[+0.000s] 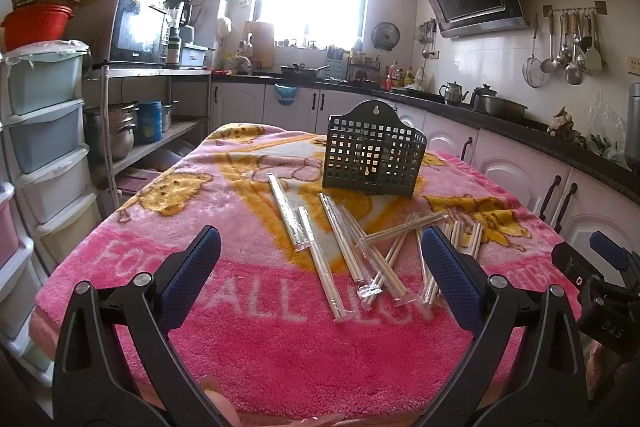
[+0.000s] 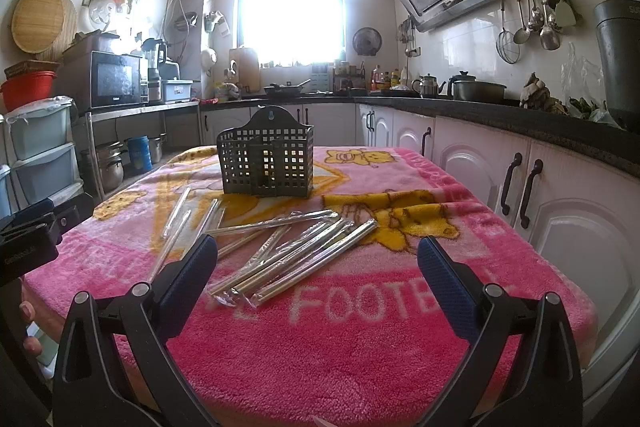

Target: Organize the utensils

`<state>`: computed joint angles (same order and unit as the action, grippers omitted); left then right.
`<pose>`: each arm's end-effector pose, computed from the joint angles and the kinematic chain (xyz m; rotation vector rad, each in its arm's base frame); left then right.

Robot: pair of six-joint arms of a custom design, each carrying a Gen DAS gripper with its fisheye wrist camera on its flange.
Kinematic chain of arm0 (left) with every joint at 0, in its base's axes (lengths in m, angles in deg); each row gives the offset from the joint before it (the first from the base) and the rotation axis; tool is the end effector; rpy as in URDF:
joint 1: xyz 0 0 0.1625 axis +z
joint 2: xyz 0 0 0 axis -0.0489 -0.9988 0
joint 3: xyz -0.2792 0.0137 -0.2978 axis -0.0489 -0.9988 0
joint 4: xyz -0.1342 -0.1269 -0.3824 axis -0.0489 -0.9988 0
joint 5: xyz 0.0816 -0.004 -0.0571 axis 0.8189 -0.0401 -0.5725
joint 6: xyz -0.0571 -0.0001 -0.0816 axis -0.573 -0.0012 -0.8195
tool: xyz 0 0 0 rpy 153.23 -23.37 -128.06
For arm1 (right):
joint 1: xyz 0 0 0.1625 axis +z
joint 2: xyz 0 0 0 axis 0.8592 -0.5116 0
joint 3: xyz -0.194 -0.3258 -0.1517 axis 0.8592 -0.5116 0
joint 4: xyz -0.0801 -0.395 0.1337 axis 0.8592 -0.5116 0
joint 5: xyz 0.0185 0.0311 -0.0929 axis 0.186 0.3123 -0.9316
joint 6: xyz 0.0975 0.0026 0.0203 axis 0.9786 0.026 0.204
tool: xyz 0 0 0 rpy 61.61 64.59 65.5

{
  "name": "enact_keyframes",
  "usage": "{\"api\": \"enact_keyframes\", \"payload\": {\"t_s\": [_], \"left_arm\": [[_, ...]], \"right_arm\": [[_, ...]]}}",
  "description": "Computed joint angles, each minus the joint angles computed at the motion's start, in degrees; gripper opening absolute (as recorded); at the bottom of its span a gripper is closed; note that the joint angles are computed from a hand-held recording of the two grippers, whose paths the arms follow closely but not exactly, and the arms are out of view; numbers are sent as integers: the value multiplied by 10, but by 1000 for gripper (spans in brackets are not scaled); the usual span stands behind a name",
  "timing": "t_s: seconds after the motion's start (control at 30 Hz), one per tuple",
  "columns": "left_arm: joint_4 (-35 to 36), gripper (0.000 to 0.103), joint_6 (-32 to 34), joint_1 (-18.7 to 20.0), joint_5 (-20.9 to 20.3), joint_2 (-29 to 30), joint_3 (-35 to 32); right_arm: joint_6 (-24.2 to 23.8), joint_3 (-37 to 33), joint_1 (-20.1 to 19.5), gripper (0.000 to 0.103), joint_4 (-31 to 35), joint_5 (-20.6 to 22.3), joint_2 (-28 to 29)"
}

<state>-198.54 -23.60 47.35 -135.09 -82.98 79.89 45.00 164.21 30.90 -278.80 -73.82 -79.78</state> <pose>-0.2815 -0.5599 0.0718 0.7808 2.1928 -1.4047 0.1036 -0.4924 0.2307 0.4118 -1.9047 1.5011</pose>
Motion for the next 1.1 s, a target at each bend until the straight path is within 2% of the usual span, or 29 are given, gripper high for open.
{"api": "enact_keyframes", "payload": {"t_s": [0.53, 0.83, 1.1], "left_arm": [[0, 92, 1, 0, 1, 1, -3], [0, 92, -10, 3, -1, 2, -1], [37, 92, -45, 26, -10, -9, -6]], "right_arm": [[2, 1, -2, 97, 0, -1, 0], [-13, -9, 6, 97, 35, 0, -2], [-33, -39, 18, 97, 108, -3, 1]]}}
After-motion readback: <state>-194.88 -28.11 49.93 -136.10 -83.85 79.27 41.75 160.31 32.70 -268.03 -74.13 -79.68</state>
